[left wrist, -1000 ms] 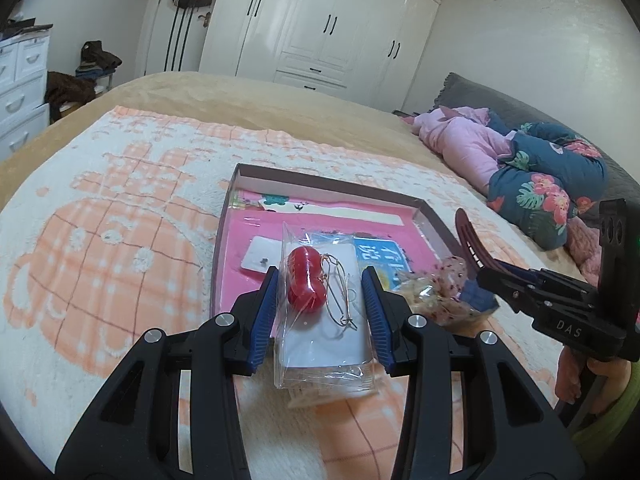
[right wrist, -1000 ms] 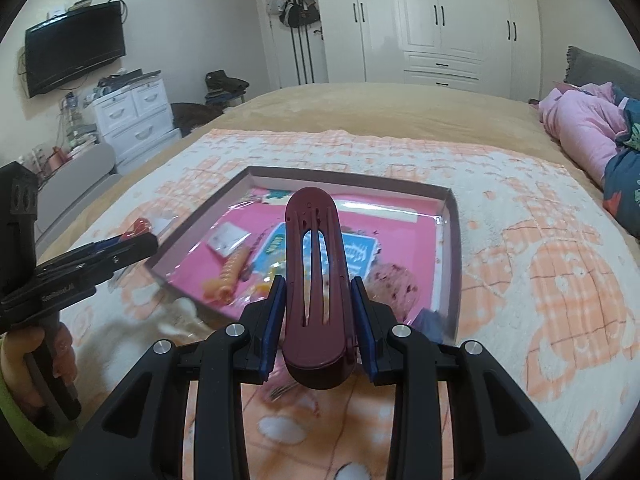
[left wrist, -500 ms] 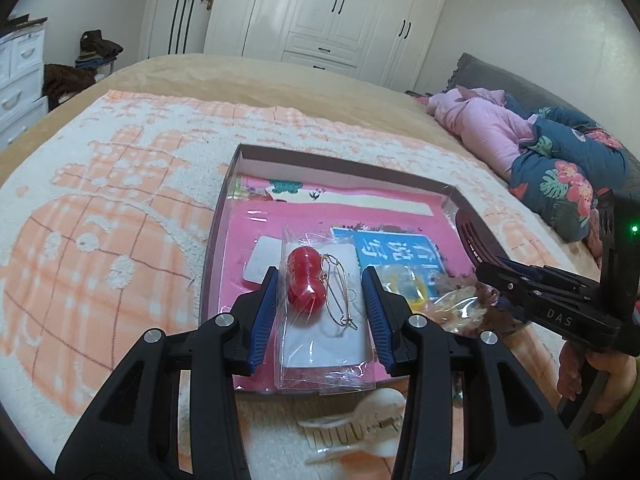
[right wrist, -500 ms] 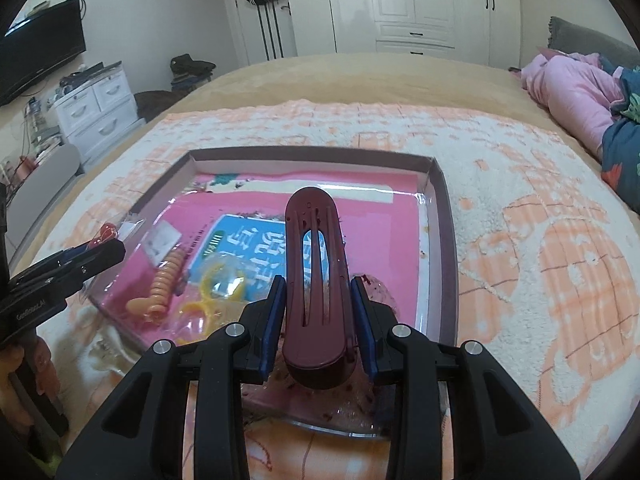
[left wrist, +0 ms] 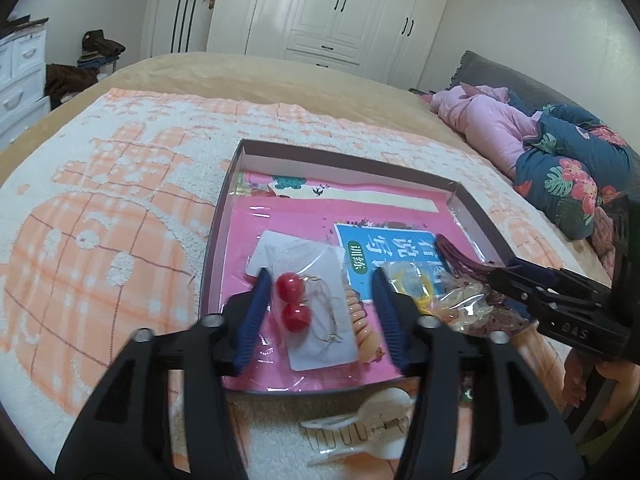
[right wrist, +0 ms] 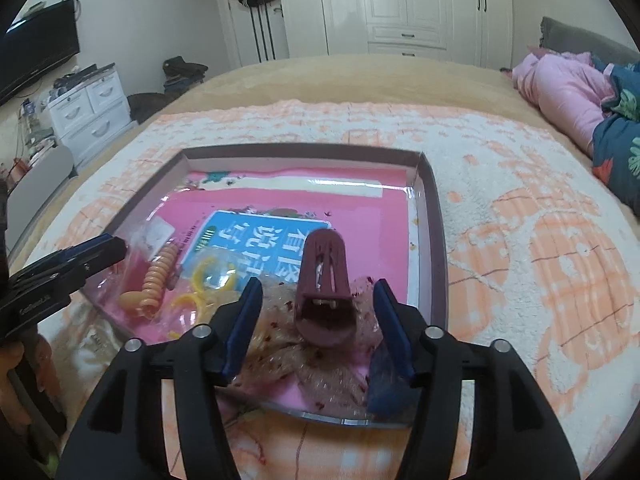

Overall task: Organize jewelry
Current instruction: 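Open right gripper to drop the maroon clip while left releases the red bead bag inside, then withdraw both open grippers toward the pink fluffy clip and white claw clip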

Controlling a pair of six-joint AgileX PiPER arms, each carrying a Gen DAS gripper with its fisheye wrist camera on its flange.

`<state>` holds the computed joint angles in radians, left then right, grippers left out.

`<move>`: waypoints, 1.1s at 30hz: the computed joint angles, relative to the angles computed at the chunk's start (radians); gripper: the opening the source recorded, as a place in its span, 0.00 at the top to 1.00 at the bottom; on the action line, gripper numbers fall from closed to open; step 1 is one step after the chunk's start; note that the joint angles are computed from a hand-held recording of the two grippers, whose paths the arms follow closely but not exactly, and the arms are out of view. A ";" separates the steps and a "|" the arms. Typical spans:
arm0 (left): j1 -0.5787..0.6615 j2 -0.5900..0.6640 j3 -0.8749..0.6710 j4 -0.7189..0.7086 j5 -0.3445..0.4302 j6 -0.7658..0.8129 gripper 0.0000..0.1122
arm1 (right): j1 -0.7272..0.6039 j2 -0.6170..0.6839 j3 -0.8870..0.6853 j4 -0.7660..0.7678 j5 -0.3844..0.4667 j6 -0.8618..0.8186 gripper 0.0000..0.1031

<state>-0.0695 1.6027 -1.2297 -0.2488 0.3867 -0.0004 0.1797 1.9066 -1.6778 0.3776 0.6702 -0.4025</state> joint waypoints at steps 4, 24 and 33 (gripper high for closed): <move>-0.008 -0.049 0.035 0.016 -0.016 -0.020 0.48 | -0.018 -0.092 0.117 0.084 -0.058 -0.079 0.29; -0.071 -0.315 0.255 0.268 -0.059 -0.287 0.19 | -0.097 -0.376 0.446 0.393 -0.119 -0.431 0.17; -0.069 -0.363 0.316 0.284 -0.025 -0.302 0.19 | -0.032 -0.358 0.493 0.311 -0.131 -0.417 0.17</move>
<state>-0.1381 1.2399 -0.9138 0.0354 0.3622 -0.3028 0.1476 1.5484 -1.1848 0.6888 0.5388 -0.8196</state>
